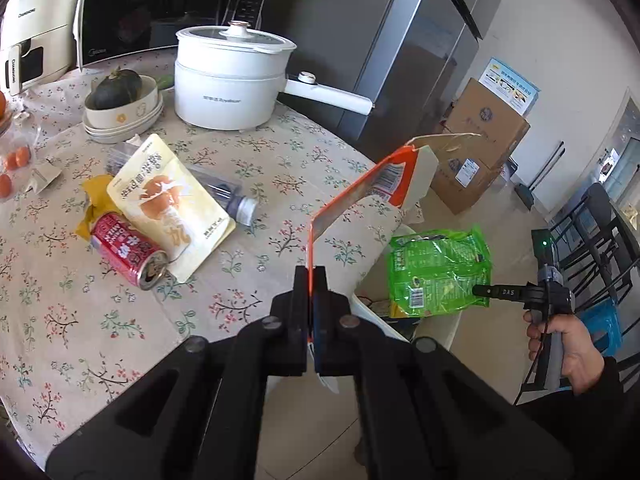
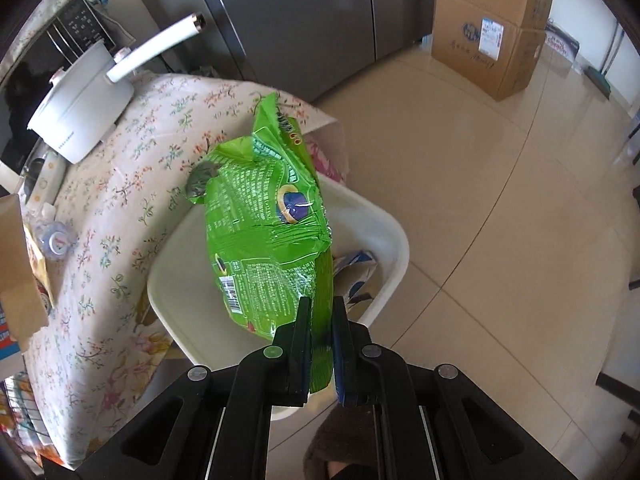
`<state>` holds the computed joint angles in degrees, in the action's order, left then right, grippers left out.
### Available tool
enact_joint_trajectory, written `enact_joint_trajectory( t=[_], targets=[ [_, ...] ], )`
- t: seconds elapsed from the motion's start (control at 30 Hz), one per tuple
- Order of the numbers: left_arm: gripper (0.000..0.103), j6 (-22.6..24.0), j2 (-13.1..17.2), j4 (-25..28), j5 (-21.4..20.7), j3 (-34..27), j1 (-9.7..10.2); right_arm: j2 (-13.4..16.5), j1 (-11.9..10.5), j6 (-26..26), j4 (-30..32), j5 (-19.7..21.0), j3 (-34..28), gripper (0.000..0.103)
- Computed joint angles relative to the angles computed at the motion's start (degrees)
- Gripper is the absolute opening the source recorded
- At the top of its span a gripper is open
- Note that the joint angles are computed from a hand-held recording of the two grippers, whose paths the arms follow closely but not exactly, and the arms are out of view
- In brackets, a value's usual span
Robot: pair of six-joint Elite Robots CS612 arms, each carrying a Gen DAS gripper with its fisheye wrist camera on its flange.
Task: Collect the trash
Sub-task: 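Carry the green bag to the bin while the left gripper grasps the milk carton, then release the green bag into the bin while the left gripper drops the carton in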
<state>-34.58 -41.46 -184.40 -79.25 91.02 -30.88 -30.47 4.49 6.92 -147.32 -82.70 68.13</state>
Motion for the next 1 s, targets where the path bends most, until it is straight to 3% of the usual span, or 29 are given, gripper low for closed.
enact_joint_trajectory(
  t=[0.13, 0.23, 0.3, 0.37, 0.57, 1.0],
  targets=[
    [0.002, 1.3, 0.7, 0.5, -1.1, -1.2, -0.37, 1.0, 0.7, -1.0, 2.3, -0.8, -1.7, 0.01],
    [0.002, 1.8, 1.2, 1.3, -1.7, -2.1, -0.61, 1.4, 0.7, -1.4, 3.9, 1.2, -2.6, 0.015],
    [0.002, 2.1, 1.5, 1.8, -2.0, -2.6, -0.78, 1.5, 0.6, -1.2, 4.8, 2.6, -2.8, 0.03],
    [0.002, 2.3, 1.9, 2.2, -2.3, -3.1, -0.88, 1.1, 0.3, -0.2, 3.6, 3.4, -2.1, 0.058],
    [0.002, 2.9, 3.4, 3.7, -3.7, -5.6, -1.14, -0.7, -0.4, 1.7, -0.7, 4.7, 0.8, 0.061],
    [0.002, 4.1, 10.0, 8.8, -7.2, -16.3, -2.21, -3.7, -1.5, 1.5, -5.4, 2.5, 6.3, 0.066]
  ],
)
